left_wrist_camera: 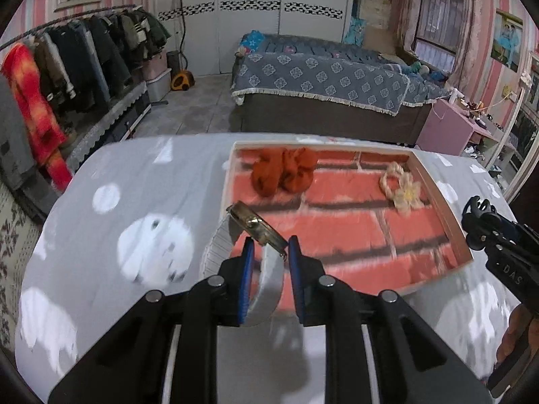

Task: Organize jewelry
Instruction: 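Carry the watch and claw clip into the tray and open both tools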

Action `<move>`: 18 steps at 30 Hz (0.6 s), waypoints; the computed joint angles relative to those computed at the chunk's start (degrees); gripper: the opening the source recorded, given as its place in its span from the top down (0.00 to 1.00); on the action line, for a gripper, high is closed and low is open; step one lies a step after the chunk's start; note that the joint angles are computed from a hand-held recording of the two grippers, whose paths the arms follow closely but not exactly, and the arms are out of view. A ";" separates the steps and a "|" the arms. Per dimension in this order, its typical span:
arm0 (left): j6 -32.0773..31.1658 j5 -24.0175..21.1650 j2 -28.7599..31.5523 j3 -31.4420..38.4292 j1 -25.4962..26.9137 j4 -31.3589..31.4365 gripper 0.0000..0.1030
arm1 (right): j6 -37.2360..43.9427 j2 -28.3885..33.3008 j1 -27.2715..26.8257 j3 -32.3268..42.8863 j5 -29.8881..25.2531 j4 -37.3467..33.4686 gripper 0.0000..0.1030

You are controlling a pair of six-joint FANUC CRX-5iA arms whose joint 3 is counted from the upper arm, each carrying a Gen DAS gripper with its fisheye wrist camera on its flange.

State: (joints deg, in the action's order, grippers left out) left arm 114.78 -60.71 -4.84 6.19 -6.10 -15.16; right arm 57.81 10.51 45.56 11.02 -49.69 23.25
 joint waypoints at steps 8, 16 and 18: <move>-2.58 -0.51 10.93 6.41 2.65 4.53 0.80 | 4.96 11.17 -3.01 11.58 -4.41 -3.47 0.51; -5.09 -1.55 16.34 10.27 4.56 7.53 0.80 | 5.81 16.19 -4.17 15.80 -5.52 -3.64 0.51; -5.96 -1.56 17.11 10.79 4.59 7.88 0.80 | 5.71 16.48 -4.07 15.52 -5.25 -2.49 0.51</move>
